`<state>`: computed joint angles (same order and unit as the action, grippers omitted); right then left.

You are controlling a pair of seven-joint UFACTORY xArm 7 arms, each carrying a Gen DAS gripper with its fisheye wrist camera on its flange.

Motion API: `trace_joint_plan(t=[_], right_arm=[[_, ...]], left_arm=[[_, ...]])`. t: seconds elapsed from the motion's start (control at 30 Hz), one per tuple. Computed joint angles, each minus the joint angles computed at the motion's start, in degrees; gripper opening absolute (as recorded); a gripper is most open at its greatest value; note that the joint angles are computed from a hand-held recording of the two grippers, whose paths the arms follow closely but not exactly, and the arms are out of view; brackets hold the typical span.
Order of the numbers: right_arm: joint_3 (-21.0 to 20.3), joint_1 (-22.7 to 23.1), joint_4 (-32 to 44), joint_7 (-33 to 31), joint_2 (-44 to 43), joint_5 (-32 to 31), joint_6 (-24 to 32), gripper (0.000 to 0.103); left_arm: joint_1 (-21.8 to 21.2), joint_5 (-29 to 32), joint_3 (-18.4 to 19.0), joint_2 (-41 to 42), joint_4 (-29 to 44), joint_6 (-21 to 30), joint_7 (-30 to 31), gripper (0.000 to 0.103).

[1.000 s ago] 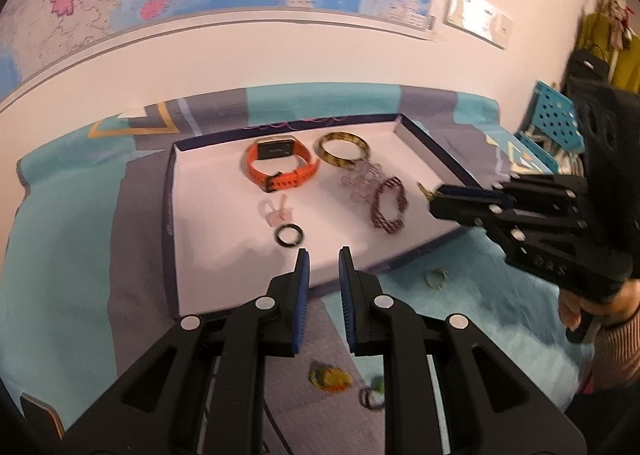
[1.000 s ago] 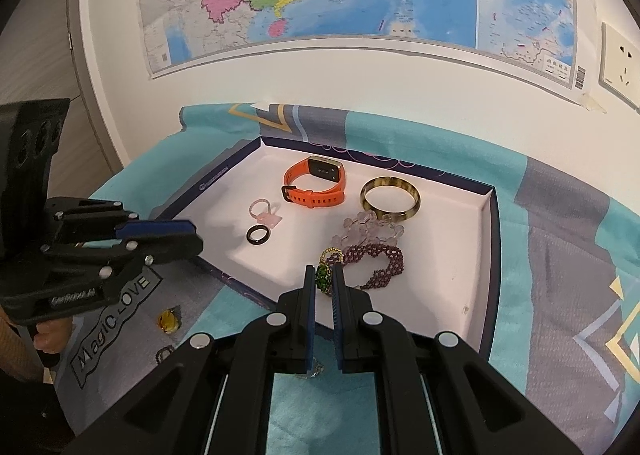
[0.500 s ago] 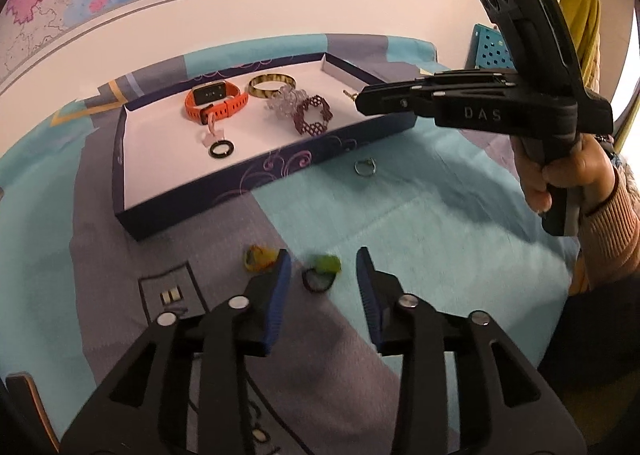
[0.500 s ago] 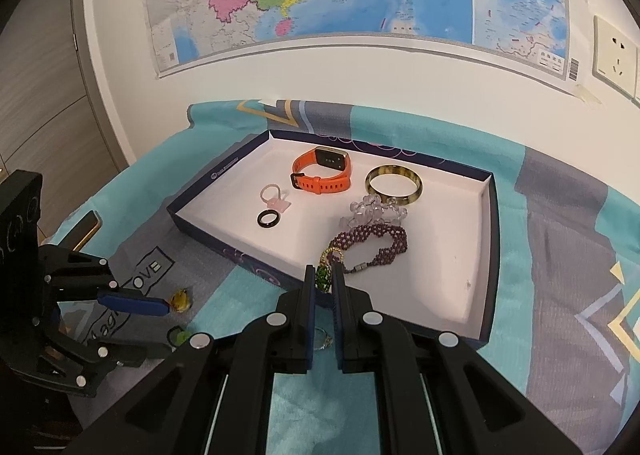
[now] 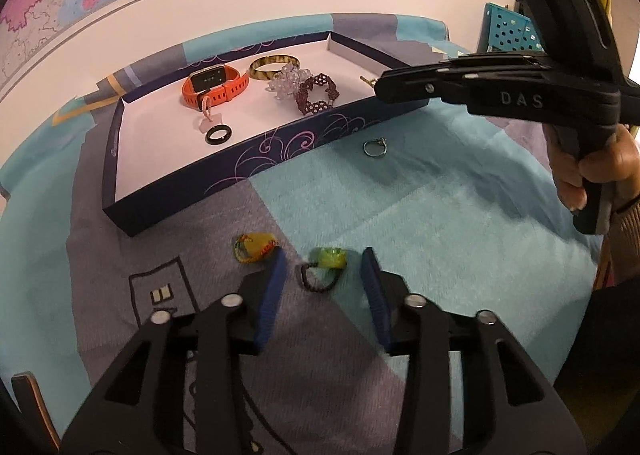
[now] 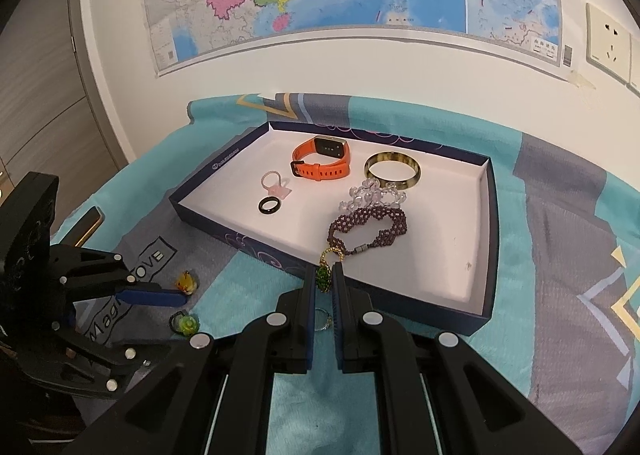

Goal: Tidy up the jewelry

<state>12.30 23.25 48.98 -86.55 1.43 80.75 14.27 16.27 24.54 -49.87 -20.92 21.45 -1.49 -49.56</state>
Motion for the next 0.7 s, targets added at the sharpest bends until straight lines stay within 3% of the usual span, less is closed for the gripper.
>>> trace_joint_plan(t=[0.03,0.07,0.37,0.7], right_arm=[[0.01,0.01,-0.01,0.03,0.07,-0.10,0.02,0.006],[0.01,0.00,-0.02,0.10,0.10,-0.18,0.05,0.006],[-0.04,-0.10,-0.31,-0.31,-0.13,0.27,0.64,0.006],[-0.16,-0.23,0.88,-0.08,0.12,0.21,0.66,0.006]], left_arm=[[0.13,-0.14,-0.18,-0.06,0.11,0.13,-0.30,0.024],[0.12,-0.26,-0.02,-0.03,0.06,-0.01,-0.54,0.023],[0.92,-2.08,-0.87,-1.59,-0.69,-1.14,-2.23,0.022],[-0.59,-6.35,2.61,-4.72,-1.02,-3.34,0.35,0.022]])
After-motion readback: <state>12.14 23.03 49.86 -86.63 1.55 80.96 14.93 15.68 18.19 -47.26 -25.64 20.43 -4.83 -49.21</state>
